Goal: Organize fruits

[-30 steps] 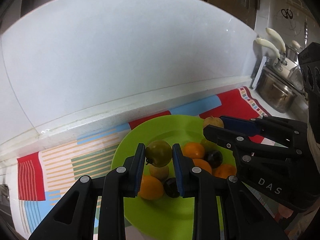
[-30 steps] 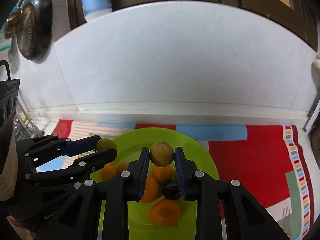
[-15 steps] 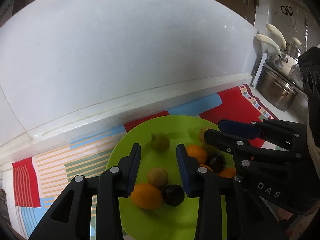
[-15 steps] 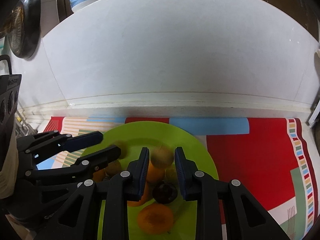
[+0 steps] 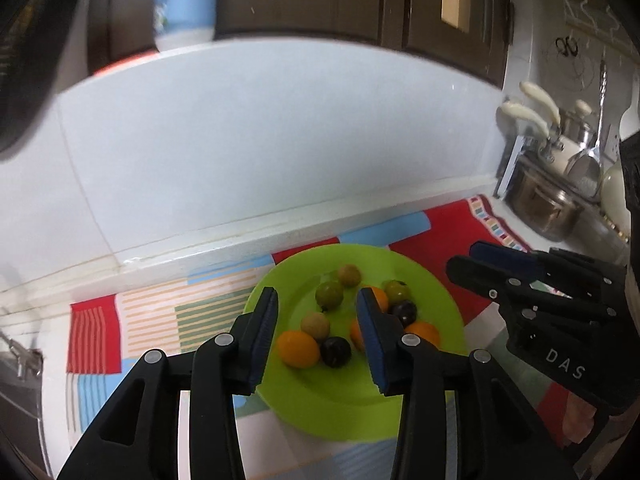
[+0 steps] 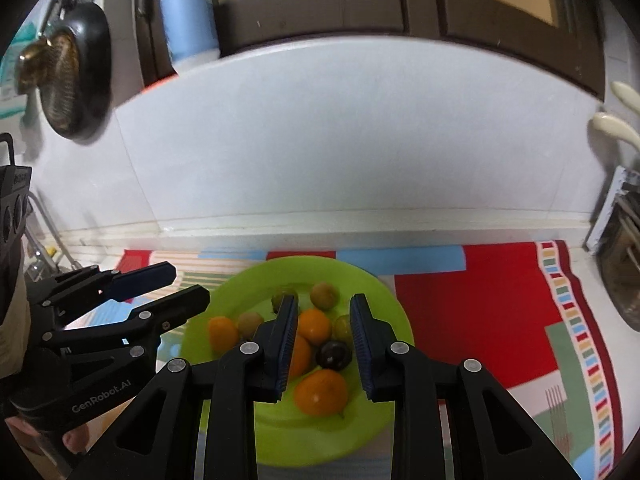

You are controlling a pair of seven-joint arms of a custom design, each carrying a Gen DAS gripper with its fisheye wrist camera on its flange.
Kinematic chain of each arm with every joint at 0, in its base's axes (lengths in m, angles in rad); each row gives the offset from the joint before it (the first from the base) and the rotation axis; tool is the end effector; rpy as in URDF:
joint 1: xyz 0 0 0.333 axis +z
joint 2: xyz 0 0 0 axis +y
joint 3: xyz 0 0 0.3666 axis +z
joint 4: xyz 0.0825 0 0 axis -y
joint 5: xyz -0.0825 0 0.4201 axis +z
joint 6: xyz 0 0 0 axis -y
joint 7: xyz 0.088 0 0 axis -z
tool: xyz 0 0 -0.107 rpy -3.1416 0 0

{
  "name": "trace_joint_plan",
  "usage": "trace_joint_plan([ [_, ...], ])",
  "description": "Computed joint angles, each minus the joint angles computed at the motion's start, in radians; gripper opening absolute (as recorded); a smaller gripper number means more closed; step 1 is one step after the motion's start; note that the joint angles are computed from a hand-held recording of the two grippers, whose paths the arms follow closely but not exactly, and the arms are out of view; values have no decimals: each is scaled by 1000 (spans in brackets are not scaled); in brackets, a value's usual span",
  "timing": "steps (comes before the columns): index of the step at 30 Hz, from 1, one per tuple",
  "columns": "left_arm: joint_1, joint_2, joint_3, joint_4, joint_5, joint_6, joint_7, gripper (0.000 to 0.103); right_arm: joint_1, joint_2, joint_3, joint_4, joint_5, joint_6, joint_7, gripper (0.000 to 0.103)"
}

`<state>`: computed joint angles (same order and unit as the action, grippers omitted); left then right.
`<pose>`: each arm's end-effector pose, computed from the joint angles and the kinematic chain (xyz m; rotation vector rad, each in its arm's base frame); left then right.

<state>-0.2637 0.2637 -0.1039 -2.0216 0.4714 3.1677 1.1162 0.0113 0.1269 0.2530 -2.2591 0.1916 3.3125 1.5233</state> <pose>0.6205 -0.2772 0.4470 -1.4018 2.0550 -0.9878 0.5980 0.1363 0.4435 -1.6910 1.5470 -0.6318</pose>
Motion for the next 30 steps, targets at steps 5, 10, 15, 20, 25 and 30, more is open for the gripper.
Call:
trace_joint_plan([
  [5, -195, -96, 222, -79, 168, 29, -207, 49, 120, -88, -95, -77, 84, 40, -48, 28],
  [10, -392, -179, 446, -101, 625, 0, -661, 61, 215, -176, -112, -135, 423, 72, -323, 42],
  [15, -376, -277, 412, -146, 923, -68, -967, 72, 138, -273, 5, -210, 546, 76, -399, 42],
  [20, -327, -381, 325, -219, 1088, -153, -1122, 85, 51, -360, 119, -286, 594, 88, -404, 51],
  [25, -274, -471, 246, -296, 1126, -203, -1170, 90, 1, -461, 185, -361, 589, 78, -353, 51],
  [30, -223, -550, 172, -369, 1117, -228, -1173, 92, -21, -560, 222, -430, 559, 54, -290, 51],
])
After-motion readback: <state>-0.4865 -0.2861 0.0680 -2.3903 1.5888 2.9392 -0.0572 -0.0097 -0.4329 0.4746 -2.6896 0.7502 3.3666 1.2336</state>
